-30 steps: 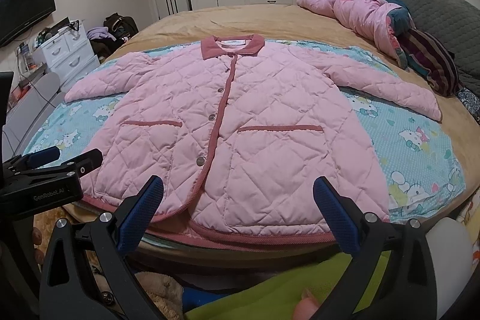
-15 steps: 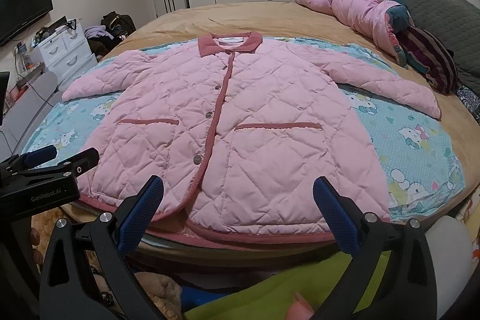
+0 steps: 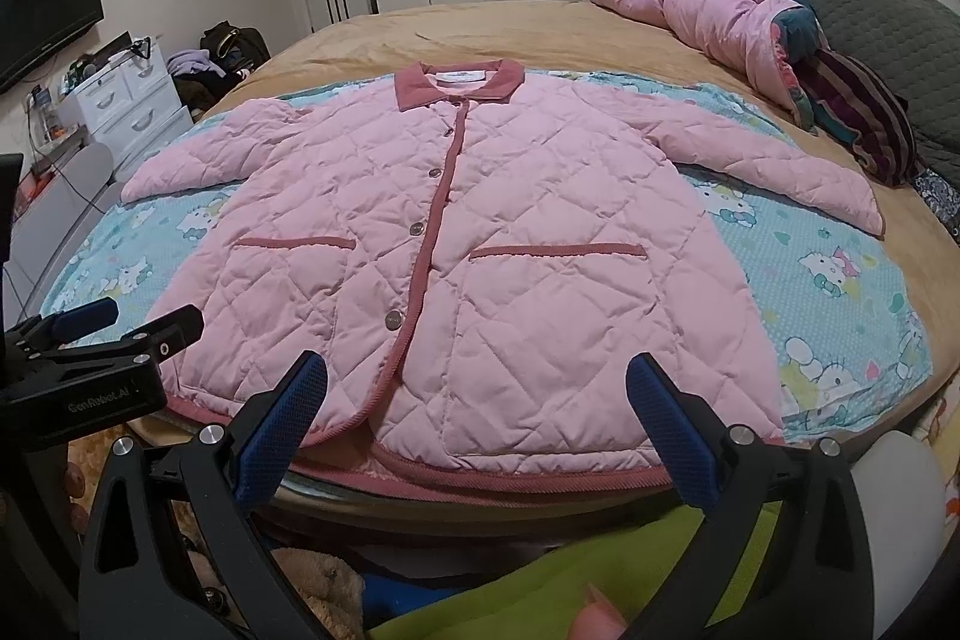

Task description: Fold large clothes

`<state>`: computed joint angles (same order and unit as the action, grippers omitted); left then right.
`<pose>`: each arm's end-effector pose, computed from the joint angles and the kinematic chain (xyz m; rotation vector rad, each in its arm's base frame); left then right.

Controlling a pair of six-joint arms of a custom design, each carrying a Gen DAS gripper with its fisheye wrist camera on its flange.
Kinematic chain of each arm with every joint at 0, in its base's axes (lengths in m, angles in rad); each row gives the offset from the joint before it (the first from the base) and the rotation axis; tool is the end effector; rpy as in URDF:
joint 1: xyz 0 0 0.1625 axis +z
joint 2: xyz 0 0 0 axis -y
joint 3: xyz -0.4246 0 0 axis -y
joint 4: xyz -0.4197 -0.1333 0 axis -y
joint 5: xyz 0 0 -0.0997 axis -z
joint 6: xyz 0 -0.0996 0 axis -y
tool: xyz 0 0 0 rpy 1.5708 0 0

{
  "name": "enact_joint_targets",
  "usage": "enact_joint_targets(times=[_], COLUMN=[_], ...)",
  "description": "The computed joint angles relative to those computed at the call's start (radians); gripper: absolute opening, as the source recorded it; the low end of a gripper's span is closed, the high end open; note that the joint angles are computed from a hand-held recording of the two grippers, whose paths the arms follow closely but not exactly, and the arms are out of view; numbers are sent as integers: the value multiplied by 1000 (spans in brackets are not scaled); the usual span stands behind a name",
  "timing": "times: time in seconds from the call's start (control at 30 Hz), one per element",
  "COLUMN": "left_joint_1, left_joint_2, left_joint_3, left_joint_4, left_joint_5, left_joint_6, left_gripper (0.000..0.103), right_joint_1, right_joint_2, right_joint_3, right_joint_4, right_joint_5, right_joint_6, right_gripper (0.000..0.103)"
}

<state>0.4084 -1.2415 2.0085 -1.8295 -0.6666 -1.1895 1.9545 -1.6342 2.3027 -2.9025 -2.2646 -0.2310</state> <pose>-0.3717 -0.3914 0.1707 0.2513 2.2359 -0.7776 0.2248 -0.3710 0.3272 0.4347 -2.3419 0.8767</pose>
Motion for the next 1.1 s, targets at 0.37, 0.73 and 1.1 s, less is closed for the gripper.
enact_joint_targets(times=[0.37,0.73,1.1], left_joint_1=[61,162,252], left_joint_2=[27,169,329], left_joint_3=[-28,-169,-374], left_joint_4=[-63,-236,-342], left_joint_5=[-16,6,52], left_joint_6=[69,307,479], left_gripper=[94,94,94], right_joint_1=[-43,-102,-171], right_joint_2=[45,154,289], right_joint_3=[-75,-220,-435], right_joint_4=[-10,-43,-9], right_joint_5=[40,82,123], right_joint_6=[-21,-81,-116], right_gripper=[99,99,99])
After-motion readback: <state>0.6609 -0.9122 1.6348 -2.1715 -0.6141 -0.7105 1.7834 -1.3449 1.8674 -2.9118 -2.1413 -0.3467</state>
